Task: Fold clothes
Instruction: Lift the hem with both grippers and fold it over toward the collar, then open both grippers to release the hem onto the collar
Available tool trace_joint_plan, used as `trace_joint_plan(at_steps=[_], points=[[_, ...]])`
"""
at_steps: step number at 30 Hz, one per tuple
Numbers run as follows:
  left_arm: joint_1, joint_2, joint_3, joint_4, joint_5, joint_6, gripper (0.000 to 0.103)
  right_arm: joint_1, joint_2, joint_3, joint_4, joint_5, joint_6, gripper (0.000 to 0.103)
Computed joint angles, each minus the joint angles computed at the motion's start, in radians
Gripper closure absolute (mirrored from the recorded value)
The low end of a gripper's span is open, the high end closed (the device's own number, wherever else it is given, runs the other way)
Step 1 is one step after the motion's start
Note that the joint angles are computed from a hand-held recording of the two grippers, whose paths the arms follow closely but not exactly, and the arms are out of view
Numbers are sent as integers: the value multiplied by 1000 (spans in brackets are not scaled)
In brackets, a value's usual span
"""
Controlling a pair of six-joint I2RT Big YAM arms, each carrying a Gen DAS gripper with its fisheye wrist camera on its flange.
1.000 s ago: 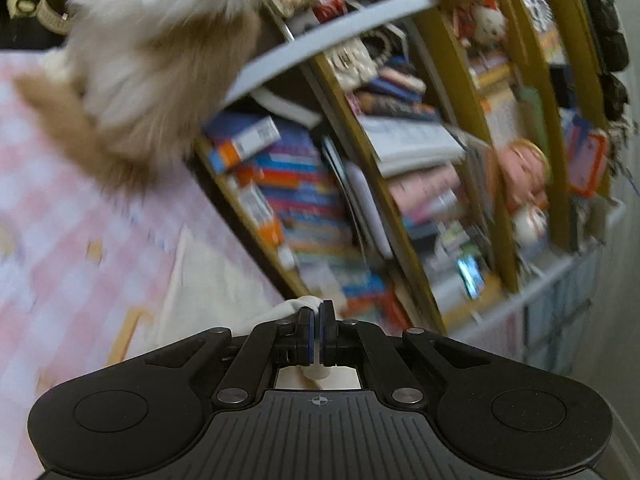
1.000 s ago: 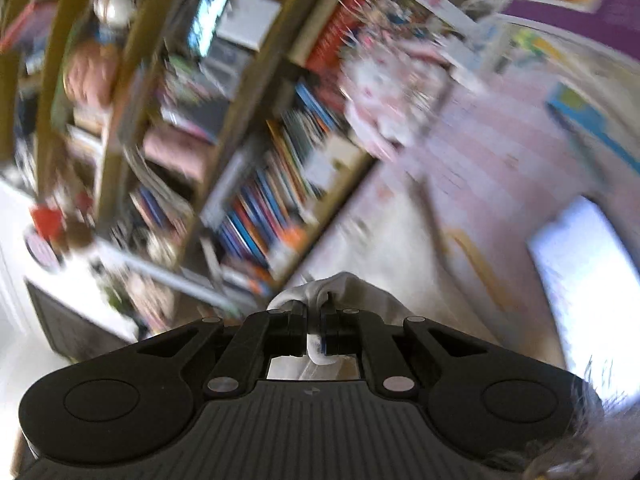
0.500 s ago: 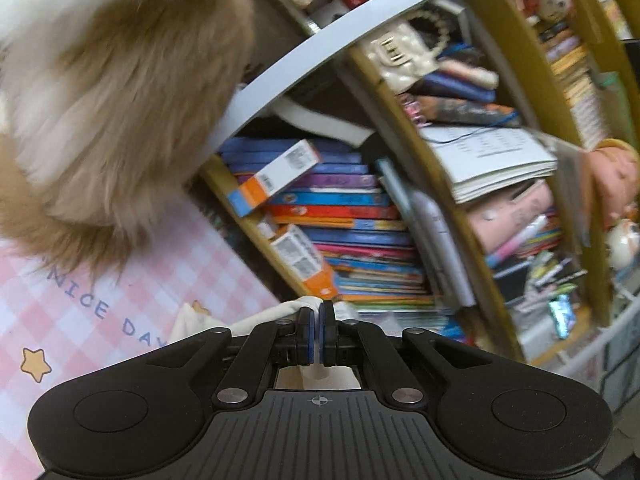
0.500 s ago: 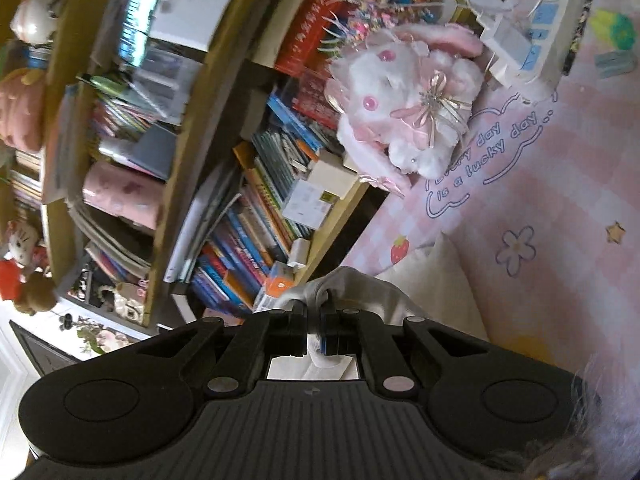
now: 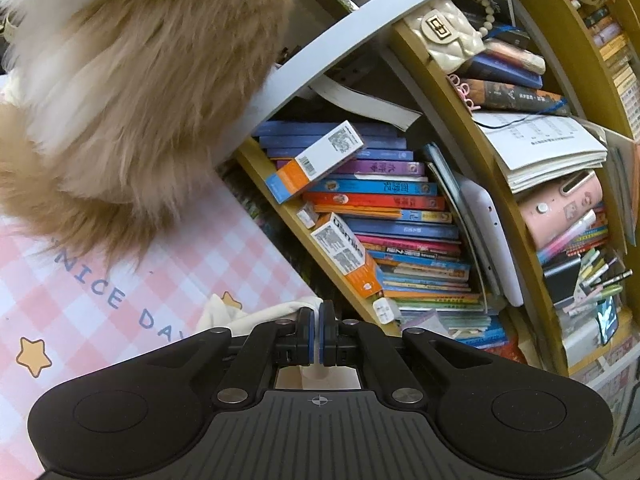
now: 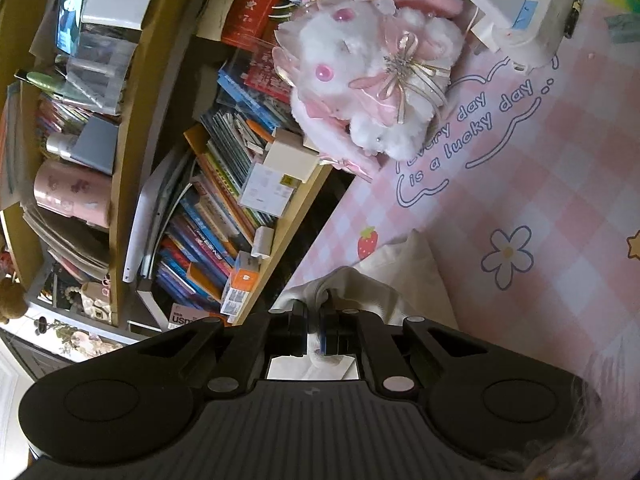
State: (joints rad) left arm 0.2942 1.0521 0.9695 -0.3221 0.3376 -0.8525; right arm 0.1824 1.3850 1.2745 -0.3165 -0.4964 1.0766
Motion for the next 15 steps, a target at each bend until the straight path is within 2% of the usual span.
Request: trace_joint_plan(at_steps=[5,7,11,15], points=[[13,46,21,42,13,-18,103,9,17,15,22,19,33,98],[16,90,52,36,19,-5,103,17,34,33,30,37,43,98],[17,201,151,-72,9,71,103,36,105,100,-1,85,44,98],[14,273,208,-169,-6,127,102,59,195,200,-156,154,-19,98]])
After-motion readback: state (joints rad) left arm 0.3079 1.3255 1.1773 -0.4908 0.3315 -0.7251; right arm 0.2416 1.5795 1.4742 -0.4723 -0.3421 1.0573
